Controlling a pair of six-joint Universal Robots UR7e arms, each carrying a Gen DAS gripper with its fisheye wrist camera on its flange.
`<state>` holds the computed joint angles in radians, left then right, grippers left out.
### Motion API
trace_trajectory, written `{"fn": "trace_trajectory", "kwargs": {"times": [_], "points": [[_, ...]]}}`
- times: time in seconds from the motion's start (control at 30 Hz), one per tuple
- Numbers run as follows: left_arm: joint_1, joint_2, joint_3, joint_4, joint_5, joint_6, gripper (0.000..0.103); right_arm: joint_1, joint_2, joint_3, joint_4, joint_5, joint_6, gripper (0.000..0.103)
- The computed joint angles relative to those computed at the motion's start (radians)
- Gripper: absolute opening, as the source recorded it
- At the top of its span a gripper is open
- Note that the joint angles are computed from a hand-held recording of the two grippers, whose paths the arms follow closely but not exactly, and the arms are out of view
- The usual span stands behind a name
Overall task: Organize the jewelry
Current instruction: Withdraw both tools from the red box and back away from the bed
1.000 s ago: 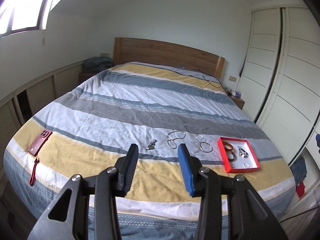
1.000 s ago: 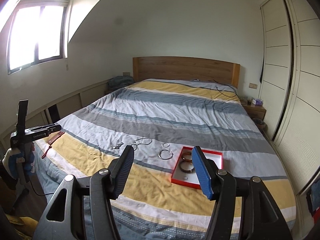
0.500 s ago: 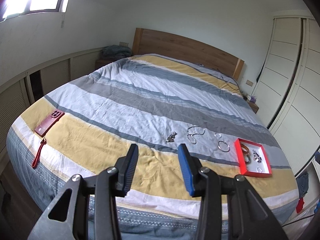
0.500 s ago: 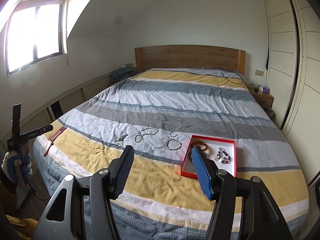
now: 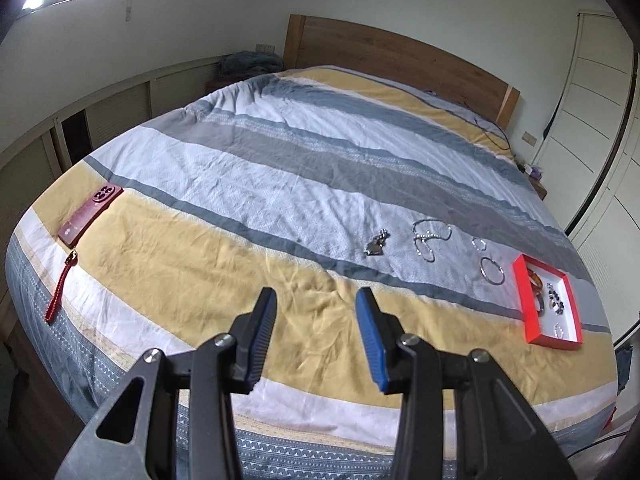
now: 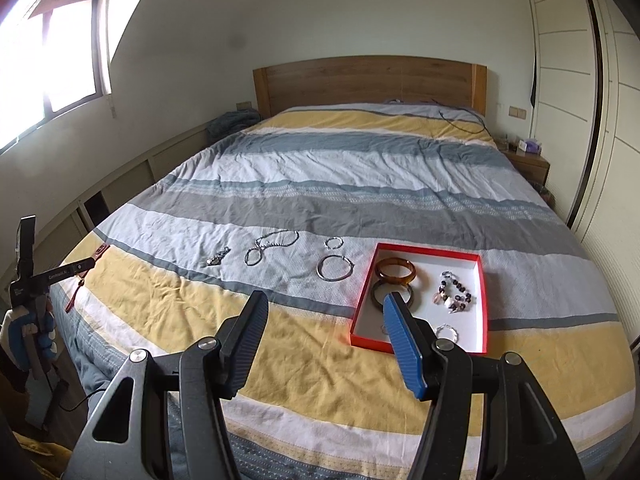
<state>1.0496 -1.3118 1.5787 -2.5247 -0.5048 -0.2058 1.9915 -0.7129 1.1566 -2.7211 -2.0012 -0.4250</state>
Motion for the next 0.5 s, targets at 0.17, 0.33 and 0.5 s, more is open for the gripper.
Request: {"fn": "trace_trajectory", "kwargs": {"times": [0.17,0.33,0.5], "points": [[0.048,0.058,-0.055,0.063,-0.049,-0.012,0.039,-0.026,0.064,-0.084,0.068,0.013,0.018,0.059],[0.086,0.120,-0.116,0.088,-0.073,0.001,0.039,-0.047,0.132,-0.178,0.129,0.033,0.036,0.059],[0.118,0.174,-0.176,0.105,-0.088,0.015,0.039,-0.063,0.211,-0.295,0.193,0.048,0.042,0.059]]}}
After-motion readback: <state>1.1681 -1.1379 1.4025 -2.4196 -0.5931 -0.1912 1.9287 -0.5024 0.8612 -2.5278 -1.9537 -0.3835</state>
